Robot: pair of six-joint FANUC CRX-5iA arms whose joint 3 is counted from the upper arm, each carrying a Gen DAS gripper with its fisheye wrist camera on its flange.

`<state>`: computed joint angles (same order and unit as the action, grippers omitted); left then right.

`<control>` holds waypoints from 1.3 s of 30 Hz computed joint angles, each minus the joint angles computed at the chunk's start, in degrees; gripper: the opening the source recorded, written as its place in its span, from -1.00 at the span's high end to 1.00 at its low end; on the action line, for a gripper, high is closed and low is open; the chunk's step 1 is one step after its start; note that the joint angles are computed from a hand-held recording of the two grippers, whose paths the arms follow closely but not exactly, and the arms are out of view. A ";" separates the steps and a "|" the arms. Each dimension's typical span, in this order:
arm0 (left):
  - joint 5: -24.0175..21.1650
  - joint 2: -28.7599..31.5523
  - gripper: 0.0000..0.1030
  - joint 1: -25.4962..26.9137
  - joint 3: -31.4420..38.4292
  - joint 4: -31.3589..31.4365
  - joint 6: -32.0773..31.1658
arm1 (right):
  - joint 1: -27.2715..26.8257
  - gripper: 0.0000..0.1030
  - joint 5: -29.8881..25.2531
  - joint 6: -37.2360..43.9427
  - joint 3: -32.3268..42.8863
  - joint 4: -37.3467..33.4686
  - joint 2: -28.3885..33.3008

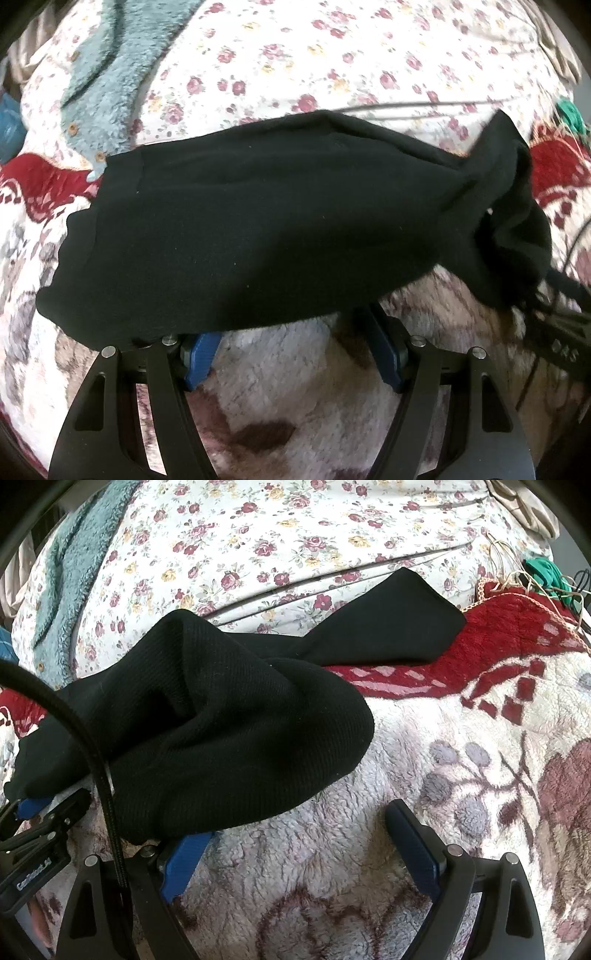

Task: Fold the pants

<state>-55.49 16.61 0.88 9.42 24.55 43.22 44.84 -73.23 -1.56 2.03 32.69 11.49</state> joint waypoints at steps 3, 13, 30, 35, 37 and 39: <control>0.76 -1.02 -0.39 0.52 -1.00 0.66 -0.57 | -0.35 -0.76 -0.35 1.00 0.98 -1.24 0.12; -0.59 -5.24 -0.39 3.42 -1.30 0.86 -2.51 | 5.17 -0.39 2.36 -6.26 -3.34 8.57 -3.31; -4.07 -7.33 -0.38 7.32 -1.44 4.82 -3.31 | 7.95 -0.39 5.63 -8.62 -1.51 12.11 -3.03; -4.28 -7.49 -0.38 7.89 -2.01 6.49 -3.68 | 8.42 -0.39 6.09 -8.42 -0.93 12.97 -2.60; -4.15 -7.56 -0.38 8.05 -2.18 6.61 -3.82 | 8.40 -0.39 6.42 -8.09 -0.54 13.01 -2.34; -4.14 -7.56 -0.38 8.06 -2.10 6.25 -3.57 | 8.30 -0.39 6.44 -7.46 -0.06 12.89 -2.02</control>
<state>-59.62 9.05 8.95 7.32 30.80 39.66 53.13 -66.80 -9.02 1.97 45.58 9.46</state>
